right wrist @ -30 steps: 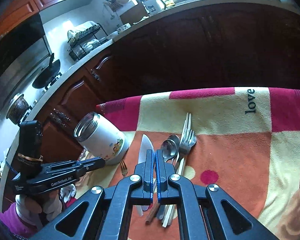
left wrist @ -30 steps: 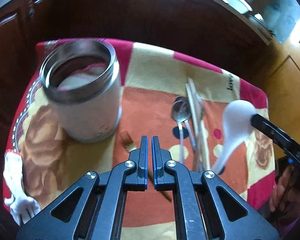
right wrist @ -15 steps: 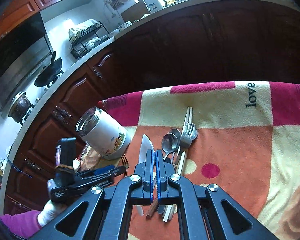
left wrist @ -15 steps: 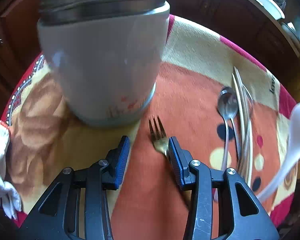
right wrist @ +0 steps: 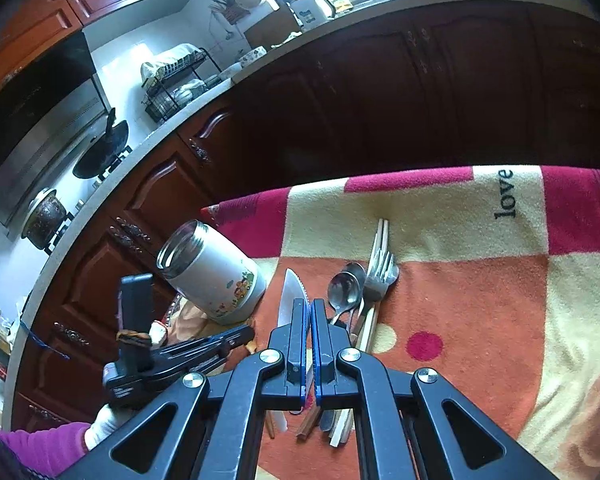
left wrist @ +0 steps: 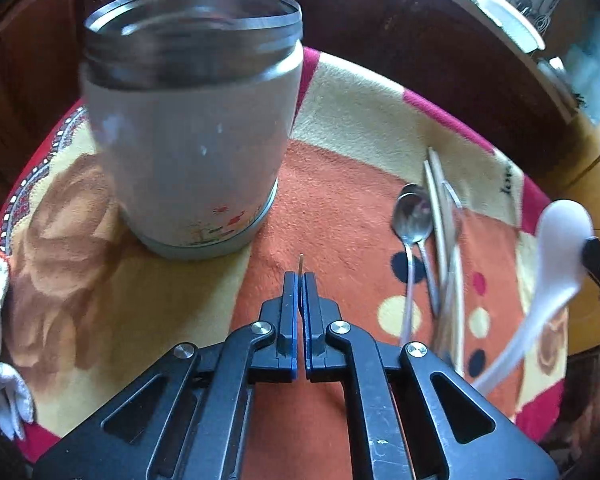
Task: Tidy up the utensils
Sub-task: 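Carry fork and spoon over the white jar and open both tools inside it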
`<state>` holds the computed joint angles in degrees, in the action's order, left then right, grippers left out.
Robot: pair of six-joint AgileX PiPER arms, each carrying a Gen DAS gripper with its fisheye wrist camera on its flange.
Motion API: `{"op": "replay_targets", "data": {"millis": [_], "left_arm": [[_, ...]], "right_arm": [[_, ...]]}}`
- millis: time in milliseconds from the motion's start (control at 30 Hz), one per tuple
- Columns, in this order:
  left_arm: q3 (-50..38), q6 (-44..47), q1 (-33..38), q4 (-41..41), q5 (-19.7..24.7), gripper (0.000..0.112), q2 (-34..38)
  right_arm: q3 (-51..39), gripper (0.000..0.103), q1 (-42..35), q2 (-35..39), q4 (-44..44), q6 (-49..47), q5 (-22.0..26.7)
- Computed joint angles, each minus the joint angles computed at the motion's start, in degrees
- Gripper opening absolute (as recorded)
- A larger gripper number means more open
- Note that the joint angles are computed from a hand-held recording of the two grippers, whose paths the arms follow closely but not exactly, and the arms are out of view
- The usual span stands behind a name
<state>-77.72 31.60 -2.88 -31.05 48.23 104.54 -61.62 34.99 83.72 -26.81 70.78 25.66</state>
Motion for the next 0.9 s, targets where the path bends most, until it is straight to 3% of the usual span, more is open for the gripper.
{"op": "replay_targets", "data": {"millis": [167,300,500,700,900], "left_arm": [[-2.0,2.0,2.8,-1.8,5.4,0.001,-2.9],[-6.8,5.3,7.5,-4.1,12.2,0.001,-5.1],[-25.3,2.8,13.3,-5.5,20.0,0.001,-1.9],[-47.6,-6.7,12.1,0.0,19.6,0.001,7.6],[-58.4,-9.7,8.5,9.0,14.7,0.001,14.8]], "right_arm": [[-3.3,0.002,1.5,1.1,-1.0,-0.1,2.0],[-8.1,0.002,2.2,2.6,-1.0,-2.3,4.1],[-21.1,0.002,2.8,8.5,-1.2,-7.5,7.6],[-41.9,0.002,3.1,20.3,-0.9,-13.8,12.3],[-69.5,0.002,3.0,37.3,1.4,-22.8,21.9]]}}
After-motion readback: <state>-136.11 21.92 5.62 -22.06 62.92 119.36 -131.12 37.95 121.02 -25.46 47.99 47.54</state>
